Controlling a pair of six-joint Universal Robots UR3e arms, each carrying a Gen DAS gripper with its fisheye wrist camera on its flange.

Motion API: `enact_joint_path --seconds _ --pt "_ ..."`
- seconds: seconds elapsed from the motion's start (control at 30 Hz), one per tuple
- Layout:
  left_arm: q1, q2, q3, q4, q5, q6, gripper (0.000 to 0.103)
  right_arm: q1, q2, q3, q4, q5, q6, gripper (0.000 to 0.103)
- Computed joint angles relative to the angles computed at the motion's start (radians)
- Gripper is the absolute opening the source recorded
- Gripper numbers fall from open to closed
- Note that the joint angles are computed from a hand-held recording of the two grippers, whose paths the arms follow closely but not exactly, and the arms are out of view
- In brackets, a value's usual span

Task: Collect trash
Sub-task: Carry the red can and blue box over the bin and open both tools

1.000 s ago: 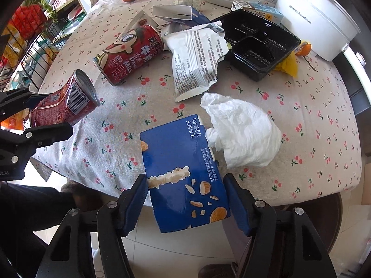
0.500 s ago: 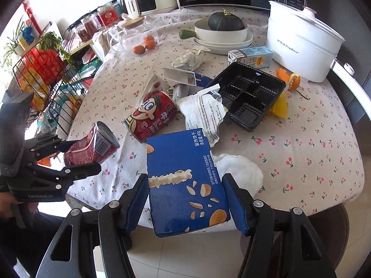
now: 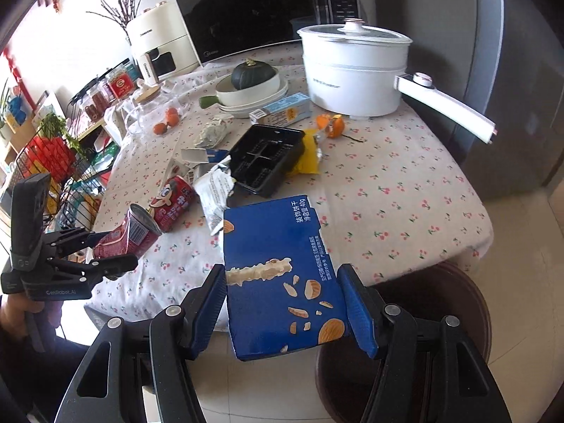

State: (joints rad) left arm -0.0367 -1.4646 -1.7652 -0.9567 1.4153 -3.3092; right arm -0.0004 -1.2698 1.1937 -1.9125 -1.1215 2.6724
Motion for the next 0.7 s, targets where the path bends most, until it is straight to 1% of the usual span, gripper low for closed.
enact_joint_path --seconds 0.13,0.33,0.47,0.57,0.7 --pt "-0.113 -0.142 0.140 0.028 0.005 -0.039 0.067 -0.139 -0.079 0.103 0.014 0.011 -0.039 0.065" --pt "-0.262 -0.399 0.410 0.024 0.001 -0.074 0.067 -0.310 -0.146 0.221 0.028 0.012 -0.093 0.065" --pt "-0.337 -0.584 0.606 -0.005 -0.025 -0.052 0.067 -0.398 -0.172 0.294 0.030 0.003 -0.143 0.065" --pt "-0.389 -0.717 0.755 -0.046 -0.013 -0.038 0.067 -0.441 -0.174 0.330 0.026 -0.020 -0.165 0.065" --pt "-0.431 -0.853 0.917 -0.102 -0.001 -0.018 0.067 -0.479 -0.165 0.344 0.021 -0.045 -0.177 0.065"
